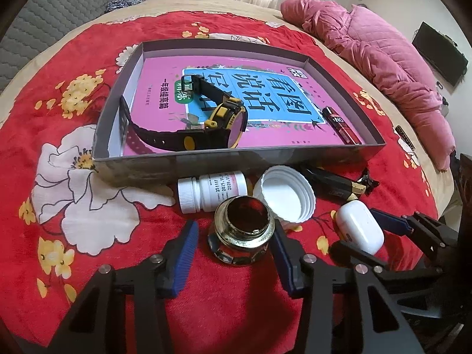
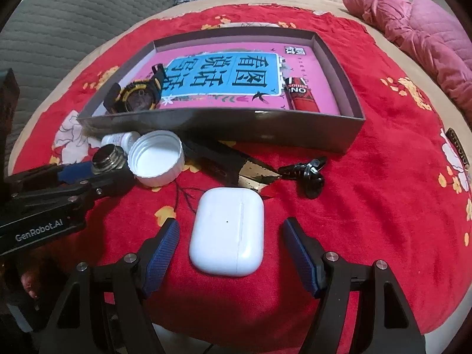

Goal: Organize rigid objects
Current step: 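Grasp the white earbud case with the right tool while the left tool approaches the glass jar, then lift the earbud case with the right tool while the left tool lifts the glass jar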

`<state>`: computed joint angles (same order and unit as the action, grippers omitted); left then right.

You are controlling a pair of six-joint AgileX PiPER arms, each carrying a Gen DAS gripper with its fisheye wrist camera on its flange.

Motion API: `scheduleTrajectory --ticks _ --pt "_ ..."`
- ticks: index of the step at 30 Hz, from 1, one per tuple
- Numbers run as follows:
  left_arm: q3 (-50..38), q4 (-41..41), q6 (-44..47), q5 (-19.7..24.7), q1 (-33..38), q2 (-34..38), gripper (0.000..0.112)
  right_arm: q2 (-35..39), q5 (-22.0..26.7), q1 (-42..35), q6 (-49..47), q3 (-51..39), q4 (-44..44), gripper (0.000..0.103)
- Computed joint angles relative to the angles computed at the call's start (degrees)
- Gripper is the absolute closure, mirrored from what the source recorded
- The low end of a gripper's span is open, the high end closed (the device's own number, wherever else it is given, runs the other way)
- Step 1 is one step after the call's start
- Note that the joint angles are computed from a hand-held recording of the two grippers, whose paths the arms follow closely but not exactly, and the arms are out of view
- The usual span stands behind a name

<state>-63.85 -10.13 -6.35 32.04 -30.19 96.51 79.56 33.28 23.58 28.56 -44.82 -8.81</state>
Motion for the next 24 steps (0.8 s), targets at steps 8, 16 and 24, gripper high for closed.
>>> scheduleTrajectory --ticks 8,16,24 --pt "-0.2 1.2 -2.4 -0.8 -0.7 0.7 0.068 0.8 -2.3 -0.9 -0.7 0.5 1.0 0.030" --pt "-0.3 -0.1 -0.9 -0.6 -0.3 1.1 0.069 0.5 -3.5 -1.5 -1.2 0.9 1.4 0.047" --pt "-0.1 -4.0 2.0 -0.3 1.0 0.9 0.069 -0.8 -4.9 -3.3 -6.8 1.9 6.9 0.055"
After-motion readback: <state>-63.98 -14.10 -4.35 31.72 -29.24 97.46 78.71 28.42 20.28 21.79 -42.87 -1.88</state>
